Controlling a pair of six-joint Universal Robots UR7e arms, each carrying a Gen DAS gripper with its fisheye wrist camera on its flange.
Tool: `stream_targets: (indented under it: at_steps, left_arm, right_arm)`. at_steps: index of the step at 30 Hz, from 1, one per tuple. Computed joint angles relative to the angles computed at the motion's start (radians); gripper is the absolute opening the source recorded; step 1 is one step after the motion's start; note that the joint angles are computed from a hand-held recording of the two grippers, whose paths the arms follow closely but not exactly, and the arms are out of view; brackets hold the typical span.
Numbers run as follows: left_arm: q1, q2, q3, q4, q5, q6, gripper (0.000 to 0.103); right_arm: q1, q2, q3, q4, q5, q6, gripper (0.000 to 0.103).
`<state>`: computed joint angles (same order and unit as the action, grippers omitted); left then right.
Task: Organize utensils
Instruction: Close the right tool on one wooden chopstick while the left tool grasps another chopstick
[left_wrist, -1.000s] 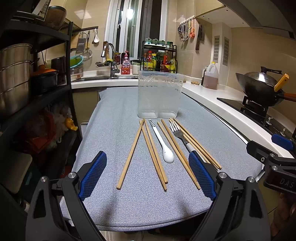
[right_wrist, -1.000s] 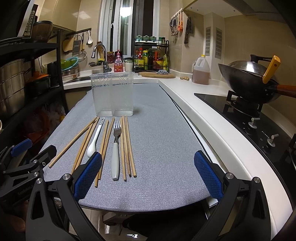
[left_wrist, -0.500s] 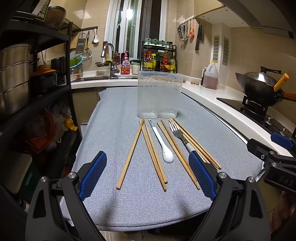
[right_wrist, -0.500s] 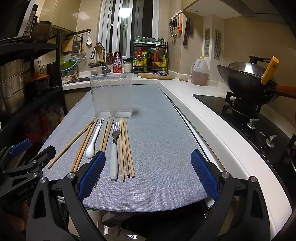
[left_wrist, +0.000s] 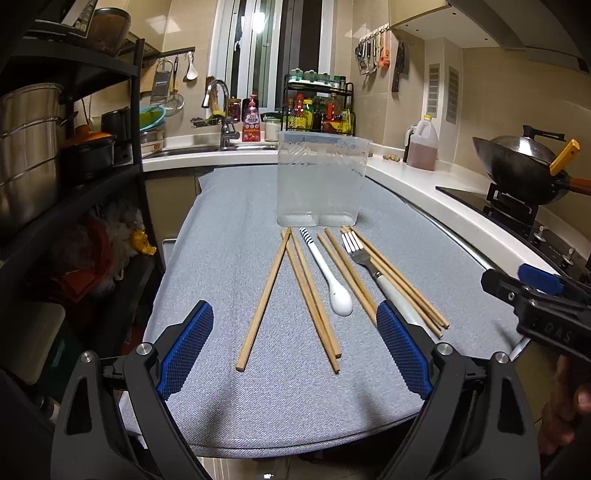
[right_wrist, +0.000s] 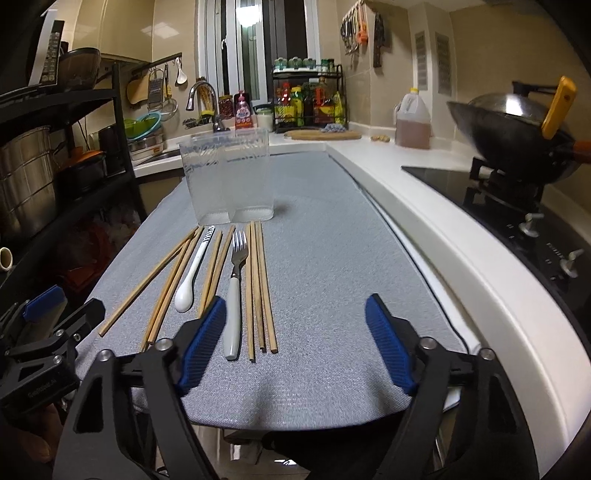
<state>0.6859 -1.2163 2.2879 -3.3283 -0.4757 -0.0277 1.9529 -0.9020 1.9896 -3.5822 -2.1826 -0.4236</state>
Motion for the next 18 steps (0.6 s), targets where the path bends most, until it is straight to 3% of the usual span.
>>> stream_targets:
  at_steps: [2,5,10,18]
  left_arm:
    - [0.013,-0.002,-0.009,0.044,0.008,-0.035,0.081]
    - [0.041,-0.005,-0.027,0.123,0.018,-0.103,0.074]
    - [0.08,0.0,-0.055,0.199,0.022,-0.164,0.063]
    - [0.124,0.005,-0.078,0.271,0.007,-0.225,0.054]
  right_arm:
    - [-0.026,0.002,-0.017,0.048,0.036,0.013,0.051]
    - [-0.06,0.012,-0.046,0.129,0.081,0.03,0.035]
    - [-0.098,0.028,-0.076,0.227,0.156,0.03,0.027]
    - [-0.114,0.044,-0.084,0.249,0.163,0.006,0.019]
